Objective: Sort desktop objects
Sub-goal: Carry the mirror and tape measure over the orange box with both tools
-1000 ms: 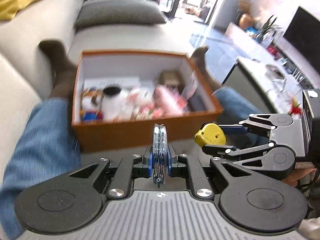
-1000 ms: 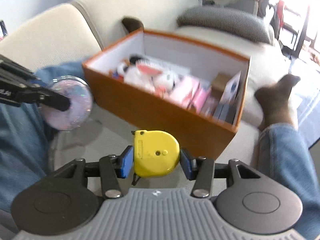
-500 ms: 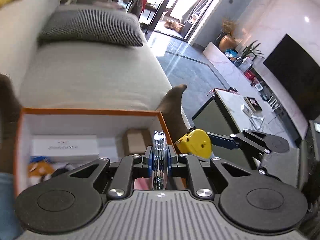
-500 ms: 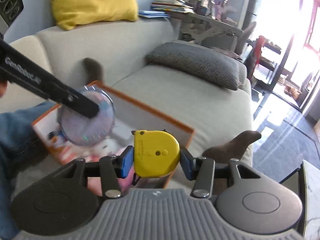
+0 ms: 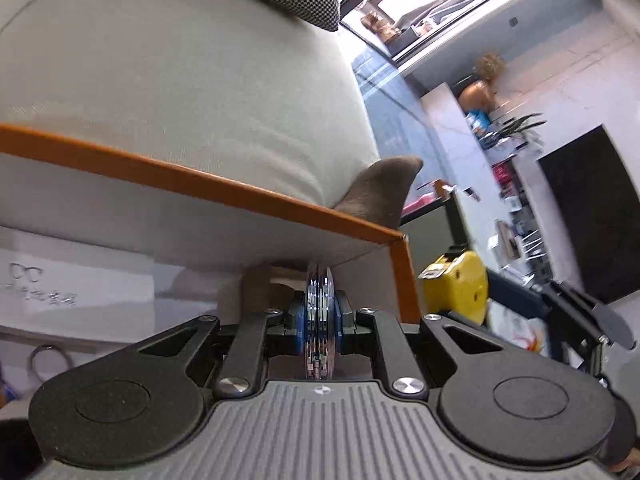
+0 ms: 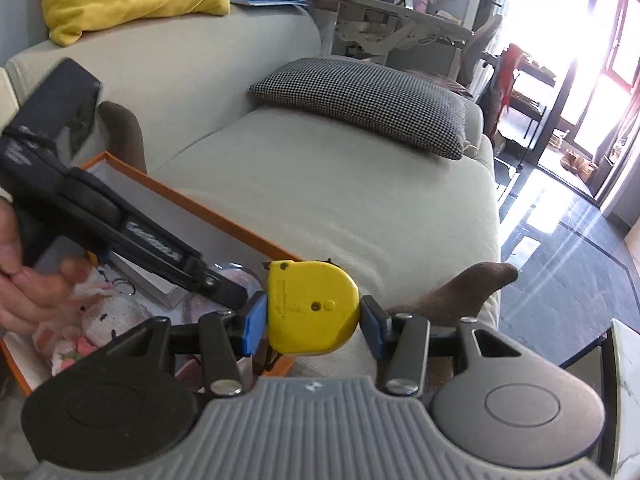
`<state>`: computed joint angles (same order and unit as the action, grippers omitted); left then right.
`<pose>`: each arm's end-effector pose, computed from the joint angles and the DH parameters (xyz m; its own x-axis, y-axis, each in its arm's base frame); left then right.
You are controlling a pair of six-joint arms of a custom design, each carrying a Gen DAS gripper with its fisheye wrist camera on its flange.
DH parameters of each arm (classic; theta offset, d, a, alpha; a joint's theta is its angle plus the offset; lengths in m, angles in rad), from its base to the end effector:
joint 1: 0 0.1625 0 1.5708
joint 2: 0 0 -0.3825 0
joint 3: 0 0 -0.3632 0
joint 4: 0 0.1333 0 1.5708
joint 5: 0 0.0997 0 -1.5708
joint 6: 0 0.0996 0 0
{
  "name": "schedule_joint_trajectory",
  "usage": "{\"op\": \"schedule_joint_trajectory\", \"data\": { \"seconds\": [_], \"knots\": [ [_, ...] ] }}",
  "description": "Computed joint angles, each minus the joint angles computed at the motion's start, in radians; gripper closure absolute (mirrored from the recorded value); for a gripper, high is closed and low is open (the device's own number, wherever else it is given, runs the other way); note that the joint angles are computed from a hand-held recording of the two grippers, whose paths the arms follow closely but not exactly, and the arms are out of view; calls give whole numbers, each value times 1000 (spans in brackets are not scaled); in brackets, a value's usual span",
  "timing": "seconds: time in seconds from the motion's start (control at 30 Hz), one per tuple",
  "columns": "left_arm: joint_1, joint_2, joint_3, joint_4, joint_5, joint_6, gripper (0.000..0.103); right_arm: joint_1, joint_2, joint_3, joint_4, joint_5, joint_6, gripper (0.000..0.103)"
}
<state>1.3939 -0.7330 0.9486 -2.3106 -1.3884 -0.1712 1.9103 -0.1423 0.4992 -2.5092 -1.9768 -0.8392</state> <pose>0.0127 -0.7889 0.3058 -0.9956 -0.0627 -0.0695 -0.0175 0.8540 -0.5200 0.3725 -0.7726 0.0682 -0.4199 -0.6541 0.6292 -0.8843 0.4509 -0.1214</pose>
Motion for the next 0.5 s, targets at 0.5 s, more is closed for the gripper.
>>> {"op": "schedule_joint_trajectory", "data": {
  "seconds": [0.5],
  "knots": [
    [-58, 29, -7, 29, 224, 1, 64, 12, 13, -4, 3, -54, -52, 51]
  ]
}}
